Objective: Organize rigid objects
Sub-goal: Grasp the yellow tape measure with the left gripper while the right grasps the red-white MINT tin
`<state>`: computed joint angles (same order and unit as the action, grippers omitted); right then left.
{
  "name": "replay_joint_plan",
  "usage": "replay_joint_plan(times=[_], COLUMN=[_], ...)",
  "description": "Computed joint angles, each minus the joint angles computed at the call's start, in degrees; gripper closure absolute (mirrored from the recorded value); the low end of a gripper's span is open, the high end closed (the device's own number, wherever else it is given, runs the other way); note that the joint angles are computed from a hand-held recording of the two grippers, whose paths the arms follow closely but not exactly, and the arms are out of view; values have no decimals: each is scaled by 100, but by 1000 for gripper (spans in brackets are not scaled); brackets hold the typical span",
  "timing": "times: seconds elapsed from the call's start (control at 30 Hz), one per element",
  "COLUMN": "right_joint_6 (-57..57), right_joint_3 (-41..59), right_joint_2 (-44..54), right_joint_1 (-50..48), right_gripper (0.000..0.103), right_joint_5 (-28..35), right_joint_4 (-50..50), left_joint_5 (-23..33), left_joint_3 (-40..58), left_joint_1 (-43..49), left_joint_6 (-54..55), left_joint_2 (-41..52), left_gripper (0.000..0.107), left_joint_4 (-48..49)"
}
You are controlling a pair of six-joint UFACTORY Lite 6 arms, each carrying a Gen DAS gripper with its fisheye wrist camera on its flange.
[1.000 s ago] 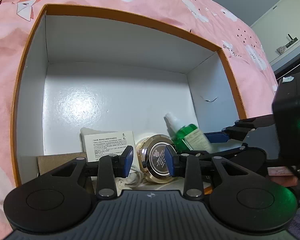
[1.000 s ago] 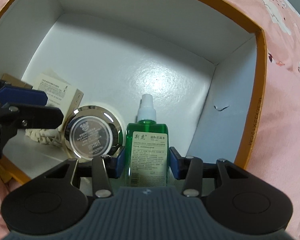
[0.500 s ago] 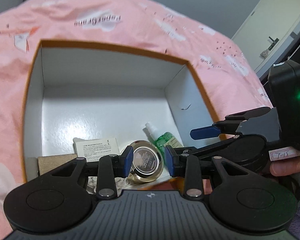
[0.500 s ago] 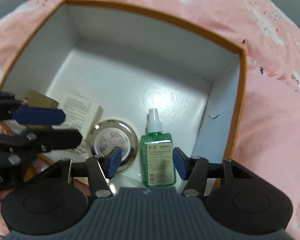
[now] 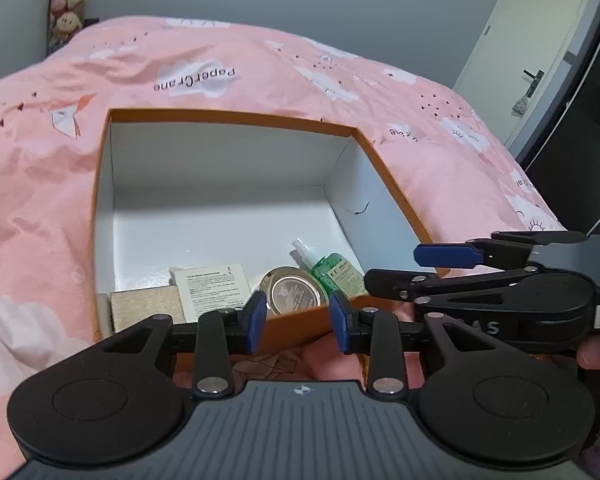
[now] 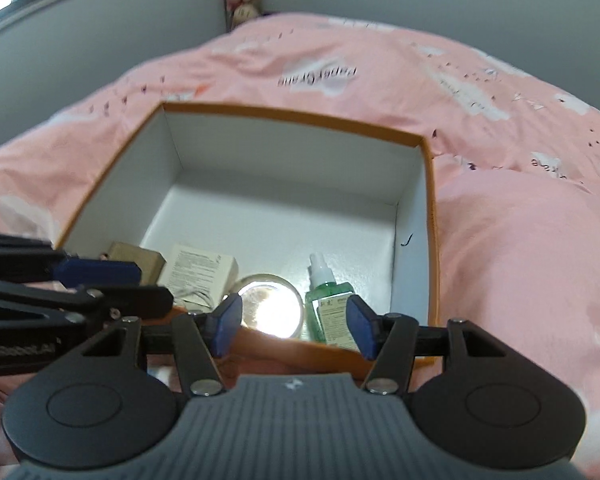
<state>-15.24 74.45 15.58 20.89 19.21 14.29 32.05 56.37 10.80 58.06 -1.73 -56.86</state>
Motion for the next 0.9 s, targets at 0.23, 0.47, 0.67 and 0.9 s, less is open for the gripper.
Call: replay_joint_plan(times=[0.23,0.47,0.67,0.9], right_joint_6=[491,-510,-1091,-1386], right_joint_3=[-1109,-1347,-1625,-1848], right_joint_2=[-812,-749,-708,-556], right_joint_1=[273,188,-42,38], right_gripper=[46,46,56,56], right_joint_5=[-267,451,1060,1411], right_joint_4=[0,1503,2469,3086], left_joint_5=[374,1608,1570,718], left_joint_3=[-482,-424,-844,-1455], left_joint_1=[418,1296,1251,1183], left_joint_6=[278,438,224,-268], left_joint_2=[-566,-315,-338,-895], left_gripper=[60,51,51,51], left_joint_4=[32,387,1338,2142])
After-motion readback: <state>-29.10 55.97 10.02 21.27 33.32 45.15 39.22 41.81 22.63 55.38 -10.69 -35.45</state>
